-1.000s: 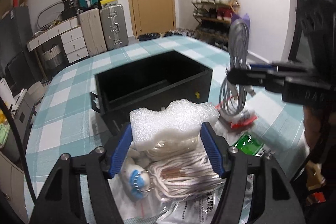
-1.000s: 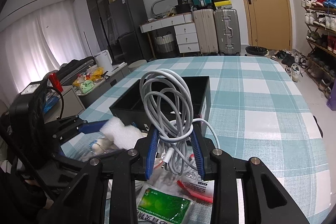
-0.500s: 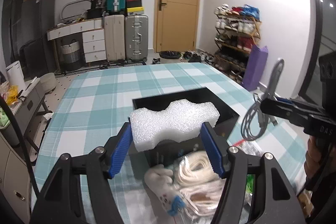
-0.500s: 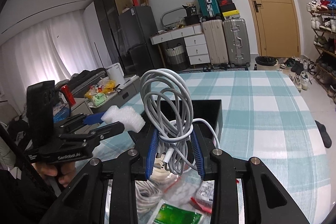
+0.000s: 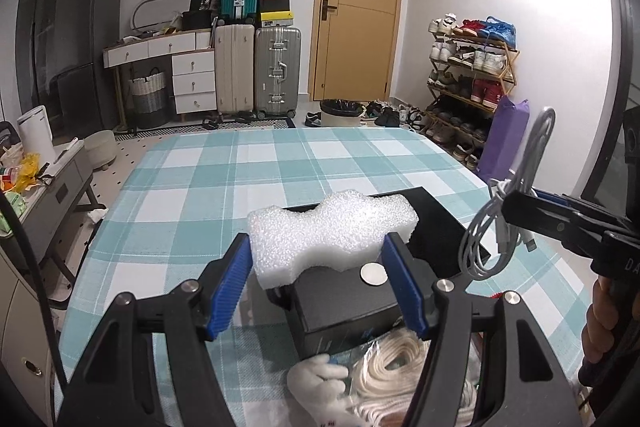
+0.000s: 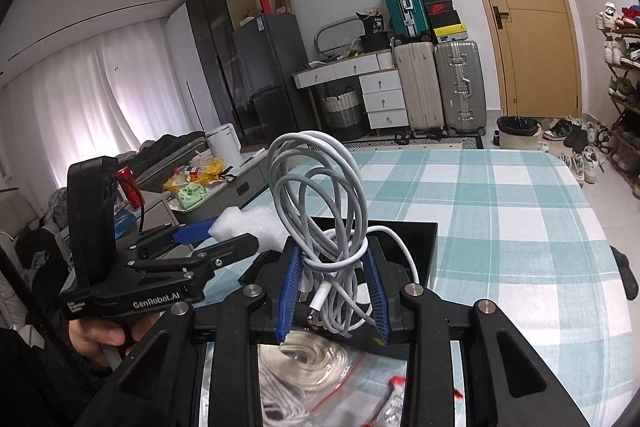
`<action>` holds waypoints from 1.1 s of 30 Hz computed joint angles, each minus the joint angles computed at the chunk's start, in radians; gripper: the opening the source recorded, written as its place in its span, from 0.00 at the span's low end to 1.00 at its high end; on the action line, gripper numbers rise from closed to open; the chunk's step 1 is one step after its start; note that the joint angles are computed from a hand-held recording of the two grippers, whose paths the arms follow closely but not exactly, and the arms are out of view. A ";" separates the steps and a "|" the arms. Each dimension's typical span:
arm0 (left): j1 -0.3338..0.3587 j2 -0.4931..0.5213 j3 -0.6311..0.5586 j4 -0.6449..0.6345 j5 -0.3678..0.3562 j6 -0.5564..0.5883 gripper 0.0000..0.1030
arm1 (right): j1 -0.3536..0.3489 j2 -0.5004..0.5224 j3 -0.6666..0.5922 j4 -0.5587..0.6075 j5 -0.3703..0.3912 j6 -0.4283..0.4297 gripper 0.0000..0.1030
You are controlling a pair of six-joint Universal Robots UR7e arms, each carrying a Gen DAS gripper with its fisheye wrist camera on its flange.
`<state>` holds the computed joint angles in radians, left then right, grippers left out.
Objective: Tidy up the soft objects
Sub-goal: 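Lower the foam and cable into the black box and open both grippers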
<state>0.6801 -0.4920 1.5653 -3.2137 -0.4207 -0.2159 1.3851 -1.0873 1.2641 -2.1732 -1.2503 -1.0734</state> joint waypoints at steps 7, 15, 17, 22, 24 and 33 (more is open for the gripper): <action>0.021 0.033 -0.051 0.023 -0.006 0.021 0.64 | 0.016 0.040 -0.032 -0.023 -0.024 0.013 0.31; 0.049 0.051 -0.091 0.103 -0.032 -0.006 0.64 | 0.036 0.099 -0.081 -0.039 -0.115 0.025 0.31; 0.051 0.059 -0.100 0.107 -0.029 0.010 0.64 | 0.044 0.112 -0.087 -0.053 -0.150 0.022 0.31; 0.051 0.070 -0.114 0.123 -0.024 0.034 0.64 | 0.065 0.145 -0.110 -0.074 -0.248 0.004 0.31; 0.050 0.071 -0.114 0.127 -0.023 0.040 0.64 | 0.071 0.162 -0.132 -0.056 -0.283 0.006 0.31; 0.048 0.068 -0.109 0.134 -0.035 0.056 0.64 | 0.082 0.218 -0.175 -0.031 -0.372 0.015 0.31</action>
<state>0.7283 -0.4241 1.4561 -3.0793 -0.4552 -0.1597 1.4668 -0.8697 1.0894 -2.2039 -1.6226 -1.0584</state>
